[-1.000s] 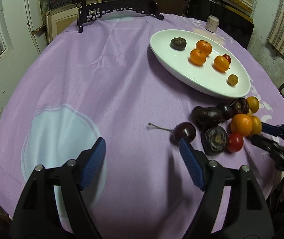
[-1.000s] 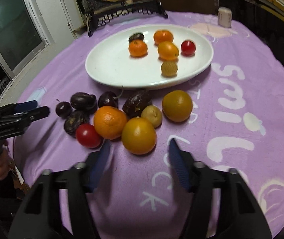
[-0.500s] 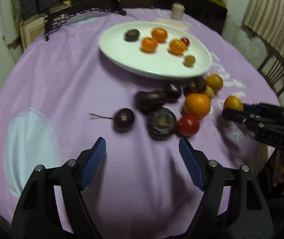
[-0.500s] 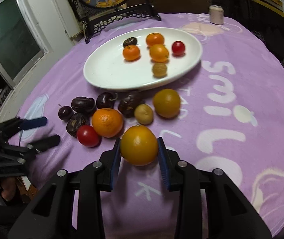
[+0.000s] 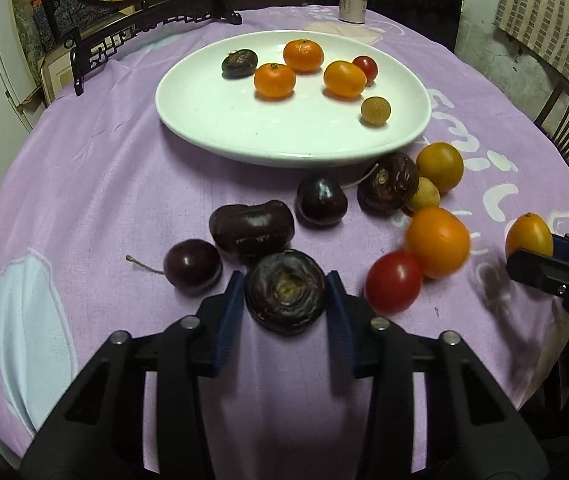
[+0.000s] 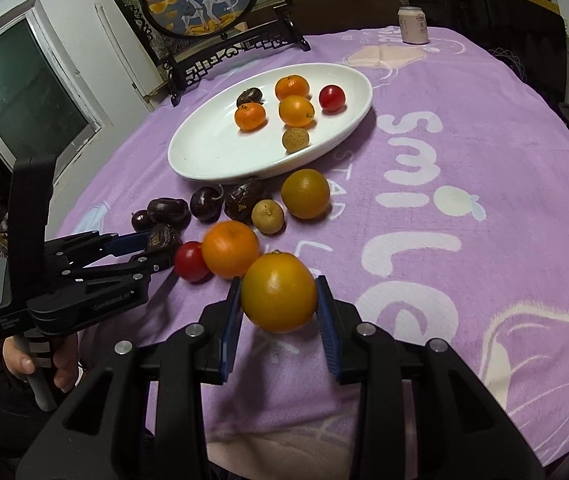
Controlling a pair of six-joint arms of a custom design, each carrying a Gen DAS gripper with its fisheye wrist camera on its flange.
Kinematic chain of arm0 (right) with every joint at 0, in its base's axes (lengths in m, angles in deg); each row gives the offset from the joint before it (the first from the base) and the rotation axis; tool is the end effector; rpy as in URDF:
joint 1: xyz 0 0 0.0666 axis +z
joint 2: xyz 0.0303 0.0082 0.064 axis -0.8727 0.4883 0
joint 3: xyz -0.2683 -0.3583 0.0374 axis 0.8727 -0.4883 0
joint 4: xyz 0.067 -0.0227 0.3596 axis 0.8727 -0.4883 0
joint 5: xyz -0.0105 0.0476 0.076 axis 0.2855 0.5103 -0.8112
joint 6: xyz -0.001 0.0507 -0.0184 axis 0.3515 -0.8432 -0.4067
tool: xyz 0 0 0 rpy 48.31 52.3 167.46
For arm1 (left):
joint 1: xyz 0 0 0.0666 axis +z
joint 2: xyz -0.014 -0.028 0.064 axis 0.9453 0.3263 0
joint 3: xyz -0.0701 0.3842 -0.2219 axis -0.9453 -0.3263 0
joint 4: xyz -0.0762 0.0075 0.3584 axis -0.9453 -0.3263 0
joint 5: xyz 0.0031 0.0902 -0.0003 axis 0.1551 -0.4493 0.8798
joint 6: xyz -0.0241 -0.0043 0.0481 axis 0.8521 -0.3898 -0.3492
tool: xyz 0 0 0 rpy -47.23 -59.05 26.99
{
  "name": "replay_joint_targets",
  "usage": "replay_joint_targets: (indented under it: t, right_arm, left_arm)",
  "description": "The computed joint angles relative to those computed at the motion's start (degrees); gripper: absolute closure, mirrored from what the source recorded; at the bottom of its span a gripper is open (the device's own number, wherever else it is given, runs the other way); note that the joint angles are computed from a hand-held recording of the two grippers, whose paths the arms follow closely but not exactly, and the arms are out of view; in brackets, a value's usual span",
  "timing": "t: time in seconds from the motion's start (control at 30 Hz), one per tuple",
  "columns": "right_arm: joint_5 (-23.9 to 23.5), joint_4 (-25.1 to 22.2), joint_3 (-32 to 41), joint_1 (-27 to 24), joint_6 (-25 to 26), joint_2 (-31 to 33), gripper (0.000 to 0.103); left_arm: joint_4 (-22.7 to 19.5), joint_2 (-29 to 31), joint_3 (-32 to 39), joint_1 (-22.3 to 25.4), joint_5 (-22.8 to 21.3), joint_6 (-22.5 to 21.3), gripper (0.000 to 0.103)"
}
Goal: Organize fruits
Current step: 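Place the mangosteen and orange on the white plate and withdraw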
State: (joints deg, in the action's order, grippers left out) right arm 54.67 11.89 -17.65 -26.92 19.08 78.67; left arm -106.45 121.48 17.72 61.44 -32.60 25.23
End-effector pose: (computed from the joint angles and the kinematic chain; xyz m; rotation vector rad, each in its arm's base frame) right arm 0.3350 0.2177 0.4385 0.1651 2.4395 0.3922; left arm 0.4394 -0.0805 0.4283 0.6893 2.4838 -0.1695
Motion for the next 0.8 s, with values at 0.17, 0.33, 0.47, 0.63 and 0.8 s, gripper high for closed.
replay_joint_targets:
  t: [0.17, 0.33, 0.47, 0.63, 0.8]
  right_arm:
    - [0.07, 0.03, 0.53, 0.43, 0.56, 0.25, 0.067]
    - [0.08, -0.37, 1.88, 0.68, 1.33, 1.24, 0.067]
    - [-0.02, -0.76, 3.10, 0.55, 1.79, 2.01, 0.067]
    - [0.05, -1.61, 6.55, -0.03, 4.41, 3.45, 0.067]
    - [-1.00, -3.11, 14.04, -2.83, 9.65, 7.64, 0.067]
  left_arm:
    - [-3.34, -0.60, 1.13, 2.62, 5.33, 0.04, 0.062]
    - [-3.82, -2.48, 1.88, 4.41, 8.76, -0.70, 0.062]
    - [-5.02, -2.38, 3.61, 5.26, 10.87, -1.31, 0.062]
    - [-5.60, -0.32, 7.94, 5.18, 10.86, -0.76, 0.062]
    - [-5.00, 6.05, 17.57, 3.19, 5.08, 3.86, 0.062]
